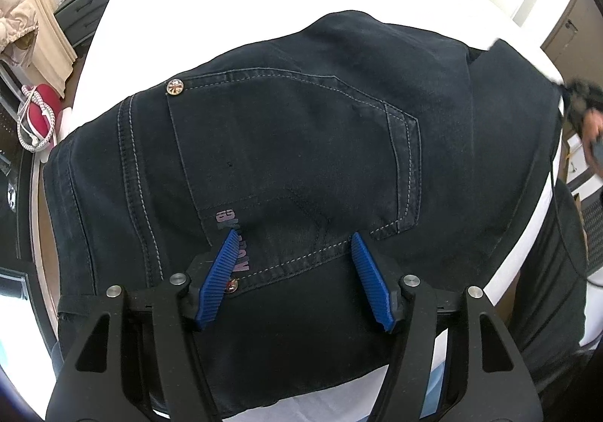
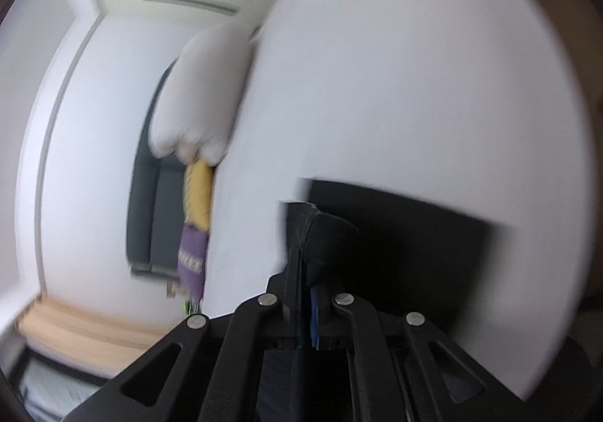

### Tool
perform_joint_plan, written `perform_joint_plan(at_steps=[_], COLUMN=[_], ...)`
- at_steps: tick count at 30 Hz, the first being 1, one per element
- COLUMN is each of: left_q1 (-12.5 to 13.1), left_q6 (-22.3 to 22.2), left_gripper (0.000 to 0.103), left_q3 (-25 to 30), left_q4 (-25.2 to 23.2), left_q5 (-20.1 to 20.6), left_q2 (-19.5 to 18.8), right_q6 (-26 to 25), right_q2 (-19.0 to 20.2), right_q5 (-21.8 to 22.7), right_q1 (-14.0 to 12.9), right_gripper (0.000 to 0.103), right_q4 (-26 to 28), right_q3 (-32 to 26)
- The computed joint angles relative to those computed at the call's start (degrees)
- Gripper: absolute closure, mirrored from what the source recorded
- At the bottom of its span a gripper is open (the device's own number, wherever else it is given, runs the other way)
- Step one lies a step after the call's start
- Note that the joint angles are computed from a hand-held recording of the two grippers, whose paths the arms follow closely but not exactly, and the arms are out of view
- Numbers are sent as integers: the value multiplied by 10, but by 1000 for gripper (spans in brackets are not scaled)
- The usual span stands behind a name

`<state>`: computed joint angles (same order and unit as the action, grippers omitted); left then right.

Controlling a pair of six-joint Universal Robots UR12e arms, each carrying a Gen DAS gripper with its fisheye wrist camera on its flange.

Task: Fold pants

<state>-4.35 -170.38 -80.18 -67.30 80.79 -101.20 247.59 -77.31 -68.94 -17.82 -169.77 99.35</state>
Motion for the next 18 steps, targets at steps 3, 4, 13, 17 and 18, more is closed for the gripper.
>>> perform_joint_plan(at_steps=[3, 4, 13, 17, 18], left_q1=[-1, -3, -5, -5, -4], left_q6=[-6, -7, -32, -41, -46], left_gripper=[41, 41, 35, 32, 32], left_q3=[4, 7, 10, 9, 8], left_q4=[-3, -6, -8, -5, -3], left_q5=[3, 7, 11, 9, 4], left_q2=[-2, -3, -1, 2, 3], right_q6=[14, 29, 14, 0, -5], right_q2=[-13, -11, 8, 0, -4], right_q5=[9, 16, 28, 8, 0], right_q1=[-5, -7, -7, -6, -5], right_gripper=[99, 97, 99, 100, 100], right_q4=[-11, -37, -12, 22, 28], right_q3=[36, 43, 12, 10, 11])
